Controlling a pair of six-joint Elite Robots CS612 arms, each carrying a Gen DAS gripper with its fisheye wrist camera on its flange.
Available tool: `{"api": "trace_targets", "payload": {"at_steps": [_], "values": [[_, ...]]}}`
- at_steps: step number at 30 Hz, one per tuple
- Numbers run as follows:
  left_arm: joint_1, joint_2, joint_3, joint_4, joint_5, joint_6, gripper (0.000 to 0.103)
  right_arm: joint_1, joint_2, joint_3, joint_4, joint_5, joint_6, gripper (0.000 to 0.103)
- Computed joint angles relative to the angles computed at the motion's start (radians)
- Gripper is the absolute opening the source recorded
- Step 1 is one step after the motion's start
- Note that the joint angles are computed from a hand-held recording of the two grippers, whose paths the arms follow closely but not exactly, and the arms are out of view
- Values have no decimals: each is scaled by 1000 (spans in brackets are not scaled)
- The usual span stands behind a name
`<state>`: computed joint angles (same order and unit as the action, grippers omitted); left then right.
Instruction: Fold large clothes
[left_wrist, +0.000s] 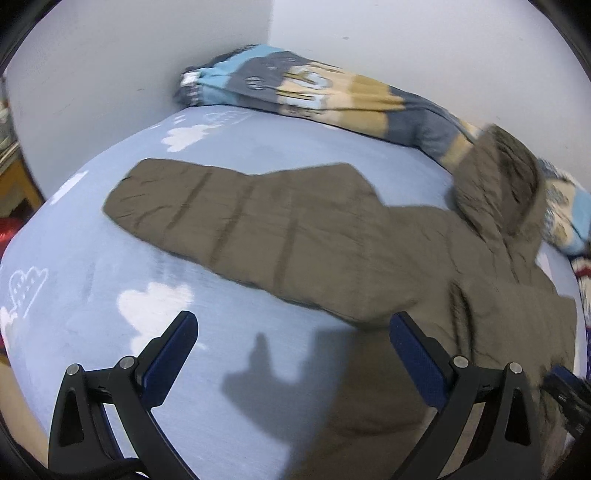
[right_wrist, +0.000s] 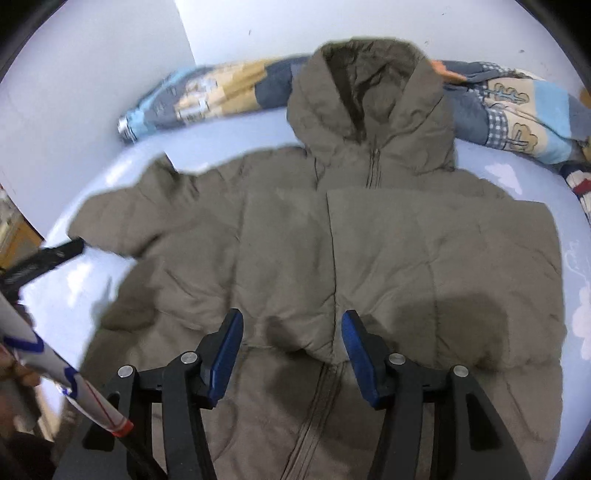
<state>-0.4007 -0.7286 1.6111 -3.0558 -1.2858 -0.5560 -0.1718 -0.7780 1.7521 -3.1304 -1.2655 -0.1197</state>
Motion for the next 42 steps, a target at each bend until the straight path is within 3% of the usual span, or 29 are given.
{"api": "trace_targets", "payload": {"at_steps": [7, 11, 15, 18, 21, 27, 33, 36, 38, 42], "values": [[72, 10, -9, 13, -22, -95, 103, -29, -85, 124, -88, 82, 89, 60], [125, 33, -29, -14, -68, -156, 103, -39, -93, 167, -110, 95, 71, 61], [177, 60, -48, -77, -143, -247, 96, -45, -79, 160, -83, 50, 25, 61], [209, 87, -82, -106, -177, -288, 79, -62, -68, 150, -65, 65, 46, 61], [239, 121, -119, -130, -227, -353, 69, -66, -61, 139, -57, 65, 38, 61], [293, 200, -172, -181, -314, -538, 59, -60, -51, 124, -35, 61, 5, 61], [312, 263, -226, -324, -352, -595, 58, -56, -36, 105, -12, 51, 0, 61], [301, 263, -234, -311, -298, -574, 25, -60, -33, 102, -9, 55, 16, 61], [291, 254, -227, -307, -260, -559, 18, -62, -33, 105, -28, 44, 34, 61], [270, 217, -204, -320, -203, -482, 17, -73, -33, 106, -93, -24, 87, 61]]}}
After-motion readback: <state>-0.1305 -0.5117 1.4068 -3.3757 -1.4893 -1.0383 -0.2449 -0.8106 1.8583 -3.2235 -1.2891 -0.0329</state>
